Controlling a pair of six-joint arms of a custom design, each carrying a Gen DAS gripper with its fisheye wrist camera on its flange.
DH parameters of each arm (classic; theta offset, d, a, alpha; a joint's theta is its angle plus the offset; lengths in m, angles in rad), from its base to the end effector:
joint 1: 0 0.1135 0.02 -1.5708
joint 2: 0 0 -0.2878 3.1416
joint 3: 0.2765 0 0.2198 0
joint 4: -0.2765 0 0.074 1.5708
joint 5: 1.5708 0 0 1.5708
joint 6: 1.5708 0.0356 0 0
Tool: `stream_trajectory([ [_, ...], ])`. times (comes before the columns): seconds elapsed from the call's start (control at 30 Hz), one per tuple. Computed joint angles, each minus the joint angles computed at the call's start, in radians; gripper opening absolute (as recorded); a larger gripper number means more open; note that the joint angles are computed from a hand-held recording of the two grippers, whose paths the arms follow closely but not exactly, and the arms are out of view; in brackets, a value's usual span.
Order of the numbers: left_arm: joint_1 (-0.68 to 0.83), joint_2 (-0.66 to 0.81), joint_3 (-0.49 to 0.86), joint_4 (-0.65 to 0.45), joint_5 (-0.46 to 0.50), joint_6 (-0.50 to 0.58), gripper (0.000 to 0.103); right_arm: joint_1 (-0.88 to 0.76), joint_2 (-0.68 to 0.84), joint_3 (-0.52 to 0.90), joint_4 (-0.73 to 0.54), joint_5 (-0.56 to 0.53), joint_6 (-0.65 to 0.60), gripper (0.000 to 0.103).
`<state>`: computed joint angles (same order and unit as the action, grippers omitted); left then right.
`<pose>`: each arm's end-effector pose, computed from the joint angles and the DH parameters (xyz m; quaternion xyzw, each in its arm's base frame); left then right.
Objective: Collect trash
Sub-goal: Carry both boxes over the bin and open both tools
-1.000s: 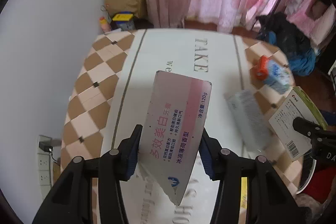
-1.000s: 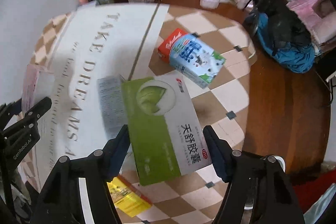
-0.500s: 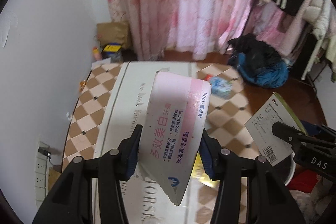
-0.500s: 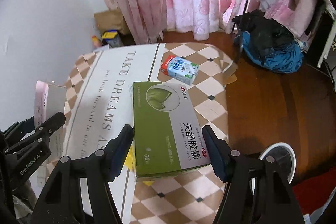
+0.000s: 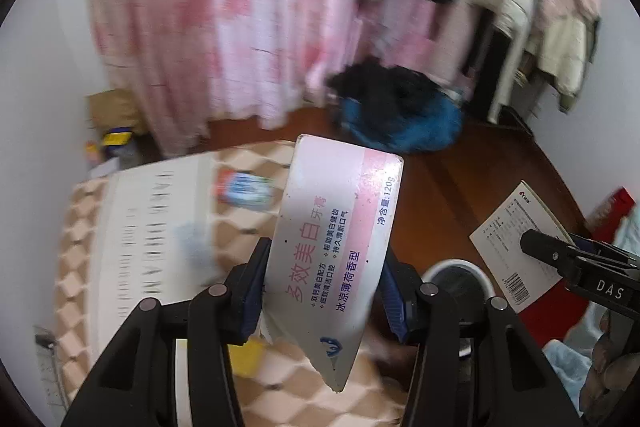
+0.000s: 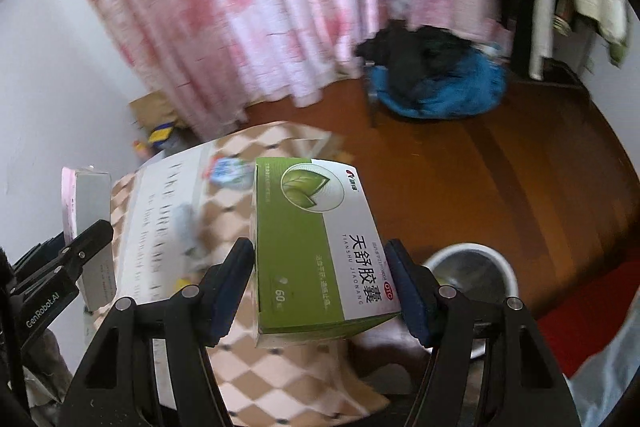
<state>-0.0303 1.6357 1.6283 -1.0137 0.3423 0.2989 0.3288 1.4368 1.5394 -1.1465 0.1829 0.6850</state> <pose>0.3062 -0.0212 0.3674 0.2010 0.9280 -0.1266 0.2870 0.2298 0.0715 0.3858 0.1937 0.9420 0.0488 0.2695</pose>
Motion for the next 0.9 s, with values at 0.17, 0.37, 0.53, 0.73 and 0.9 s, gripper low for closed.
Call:
stream_trajectory([
  [0.17, -0.257, 0.078, -0.038, 0.018, -0.01, -0.124, 0.047, -0.297, -0.128, -0.166, 0.012, -0.093, -0.165, 0.069],
  [0.37, -0.483, 0.283, -0.04, 0.06, 0.018, -0.232, 0.047, -0.753, -0.155, -0.441, 0.146, -0.27, -0.444, 0.069],
  [0.53, -0.595, 0.462, -0.008, 0.082, 0.081, -0.3, 0.047, -1.079, -0.034, -0.648, 0.318, -0.392, -0.632, 0.069],
  [0.73, -0.668, 0.593, 0.065, 0.073, 0.056, -0.344, 0.05, -1.274, 0.19, -0.785, 0.543, -0.441, -0.702, 0.069],
  [0.9, -0.686, 0.633, 0.111, 0.053, 0.023, -0.373, 0.09, -1.331, 0.317, -0.816, 0.654, -0.442, -0.72, 0.069],
])
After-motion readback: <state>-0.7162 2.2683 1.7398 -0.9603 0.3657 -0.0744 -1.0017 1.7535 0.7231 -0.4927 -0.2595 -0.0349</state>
